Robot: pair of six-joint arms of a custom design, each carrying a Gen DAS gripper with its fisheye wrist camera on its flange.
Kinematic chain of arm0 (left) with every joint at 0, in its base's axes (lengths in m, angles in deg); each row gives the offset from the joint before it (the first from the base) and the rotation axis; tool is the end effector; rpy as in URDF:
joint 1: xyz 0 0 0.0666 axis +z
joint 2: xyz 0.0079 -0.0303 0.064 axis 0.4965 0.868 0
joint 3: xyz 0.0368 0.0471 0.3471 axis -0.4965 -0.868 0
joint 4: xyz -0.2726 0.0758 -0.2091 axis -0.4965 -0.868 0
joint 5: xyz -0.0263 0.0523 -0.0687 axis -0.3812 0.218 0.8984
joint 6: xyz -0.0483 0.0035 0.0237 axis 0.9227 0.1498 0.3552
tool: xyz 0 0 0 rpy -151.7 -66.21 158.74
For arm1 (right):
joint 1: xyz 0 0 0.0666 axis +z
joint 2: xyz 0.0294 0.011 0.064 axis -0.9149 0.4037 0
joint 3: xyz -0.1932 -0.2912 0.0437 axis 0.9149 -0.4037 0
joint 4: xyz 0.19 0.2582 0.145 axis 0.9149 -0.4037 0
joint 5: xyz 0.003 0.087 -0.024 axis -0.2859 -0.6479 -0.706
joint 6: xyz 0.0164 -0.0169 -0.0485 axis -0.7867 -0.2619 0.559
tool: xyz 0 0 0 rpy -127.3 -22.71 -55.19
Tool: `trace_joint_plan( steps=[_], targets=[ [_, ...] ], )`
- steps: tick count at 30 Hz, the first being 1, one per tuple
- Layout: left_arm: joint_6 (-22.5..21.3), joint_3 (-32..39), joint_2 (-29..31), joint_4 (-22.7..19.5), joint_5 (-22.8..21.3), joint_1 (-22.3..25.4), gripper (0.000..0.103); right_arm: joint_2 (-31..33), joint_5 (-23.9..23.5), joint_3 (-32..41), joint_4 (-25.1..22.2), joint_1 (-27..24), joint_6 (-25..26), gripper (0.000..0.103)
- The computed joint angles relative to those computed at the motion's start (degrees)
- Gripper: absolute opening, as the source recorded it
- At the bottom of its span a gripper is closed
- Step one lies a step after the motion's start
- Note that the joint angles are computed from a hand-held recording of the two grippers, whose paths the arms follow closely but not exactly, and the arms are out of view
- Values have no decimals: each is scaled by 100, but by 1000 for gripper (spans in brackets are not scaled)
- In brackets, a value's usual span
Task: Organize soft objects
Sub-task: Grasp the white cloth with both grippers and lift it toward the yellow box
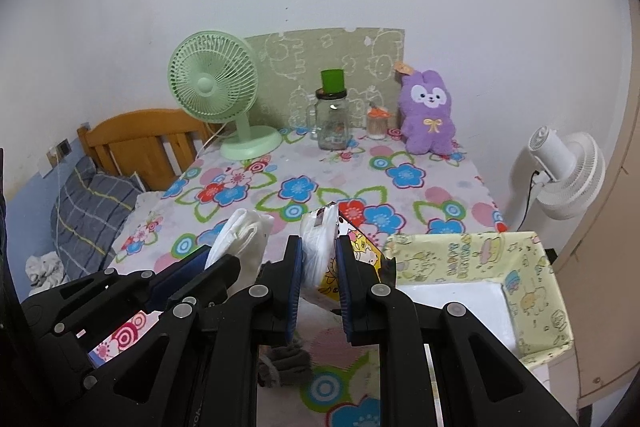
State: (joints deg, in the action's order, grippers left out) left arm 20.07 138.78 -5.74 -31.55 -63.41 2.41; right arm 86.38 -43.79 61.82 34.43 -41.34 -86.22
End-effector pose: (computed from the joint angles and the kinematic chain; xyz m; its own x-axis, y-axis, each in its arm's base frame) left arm 0.3804 -0.1789 0.4185 -0.5719 -0.1156 -0.8121 -0.1489 0.9882 -0.0357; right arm 0.4324 0.2038 0.4156 -0.5241 -0.2409 -0.8169 -0.4934 0.8677 0.0607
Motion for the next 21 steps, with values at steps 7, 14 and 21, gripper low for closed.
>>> trace_joint_plan(
  steps=[7, 14, 21],
  targets=[
    [-26, 257, 237, 25, -74, -172, 7, -60, -109, -10, 17, -267, 80, 20],
    [-101, 534, 507, 58, -54, -308, 7, -108, -171, -55, 60, -508, 117, 20],
    [-166, 813, 821, 139, 0, -422, 7, -95, -170, -68, 106, -762, 114, 20]
  ],
)
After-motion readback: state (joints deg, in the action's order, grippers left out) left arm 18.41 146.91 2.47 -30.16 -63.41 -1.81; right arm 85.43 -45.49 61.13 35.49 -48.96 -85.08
